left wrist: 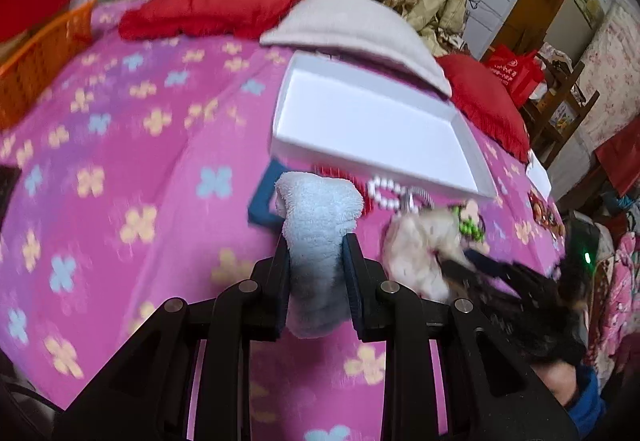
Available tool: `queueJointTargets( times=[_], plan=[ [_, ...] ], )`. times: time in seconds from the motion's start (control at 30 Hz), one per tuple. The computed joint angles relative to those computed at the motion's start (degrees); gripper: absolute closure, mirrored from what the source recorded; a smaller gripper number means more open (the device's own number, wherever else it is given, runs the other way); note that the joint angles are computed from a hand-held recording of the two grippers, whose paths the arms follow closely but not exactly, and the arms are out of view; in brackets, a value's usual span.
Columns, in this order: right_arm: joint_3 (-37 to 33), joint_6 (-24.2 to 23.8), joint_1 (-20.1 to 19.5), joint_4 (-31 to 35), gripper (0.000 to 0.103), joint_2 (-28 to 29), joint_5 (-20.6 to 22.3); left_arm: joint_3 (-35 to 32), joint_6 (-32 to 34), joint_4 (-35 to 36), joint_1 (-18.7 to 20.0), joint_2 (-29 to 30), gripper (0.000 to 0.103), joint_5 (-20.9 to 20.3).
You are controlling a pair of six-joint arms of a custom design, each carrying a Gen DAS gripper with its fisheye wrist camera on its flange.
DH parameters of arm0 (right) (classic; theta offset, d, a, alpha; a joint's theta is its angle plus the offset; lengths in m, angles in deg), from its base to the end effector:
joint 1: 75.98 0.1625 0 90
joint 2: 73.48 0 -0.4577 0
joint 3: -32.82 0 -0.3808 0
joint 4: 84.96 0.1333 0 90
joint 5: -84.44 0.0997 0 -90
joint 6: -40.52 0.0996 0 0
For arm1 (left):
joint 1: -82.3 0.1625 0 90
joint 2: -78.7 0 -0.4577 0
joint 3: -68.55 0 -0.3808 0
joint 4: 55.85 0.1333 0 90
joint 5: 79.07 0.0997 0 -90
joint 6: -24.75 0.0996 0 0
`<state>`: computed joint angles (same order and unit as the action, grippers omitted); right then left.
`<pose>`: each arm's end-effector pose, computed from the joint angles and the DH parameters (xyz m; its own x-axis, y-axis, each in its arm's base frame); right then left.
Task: Organize jewelry
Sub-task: 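Carry both items into the white tray and open both tools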
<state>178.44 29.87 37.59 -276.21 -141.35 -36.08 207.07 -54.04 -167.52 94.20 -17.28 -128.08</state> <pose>0.2273 -0.3142 0.1754 -0.7878 -0.3115 0.5314 -0.5213 0.7967 -0.3058 -0.2519 -0.2561 0.2545 -0.8827 -0.0360 -0.4686 0.2494 0.8092 -0.5319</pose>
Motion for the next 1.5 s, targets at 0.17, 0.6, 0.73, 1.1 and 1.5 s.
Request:
queueJointTargets(
  times=[0.17,0.6,0.73,1.1,1.5],
  plan=[
    [0.7,-0.3,0.0,-2.6,0.064,0.3,-0.7,3.9,-2.3,-2.4,-0.6,0.2,0.079,-4.5],
    [2.4,1.6,1.0,-3.5,0.093,-1.7,3.4,7.2,-5.4,-6.8,0.3,-0.6,0.079,-6.3],
    [1.8,2.6,1.7,-1.7,0.096,-4.4,5.7,5.7,-5.7,-4.3,-1.1,-1.6,0.081,-5.4],
    [-8.6,-1.4,4.4,3.7,0.097,-8.2,5.4,-3.5,9.0,-9.0,3.6,2.3,0.081,0.9],
    [-26.8,-5.8,-1.9,9.1,0.097,3.7,-2.4,-20.1,35.5,-22.3,24.2,22.2,0.081,2.1]
  ],
)
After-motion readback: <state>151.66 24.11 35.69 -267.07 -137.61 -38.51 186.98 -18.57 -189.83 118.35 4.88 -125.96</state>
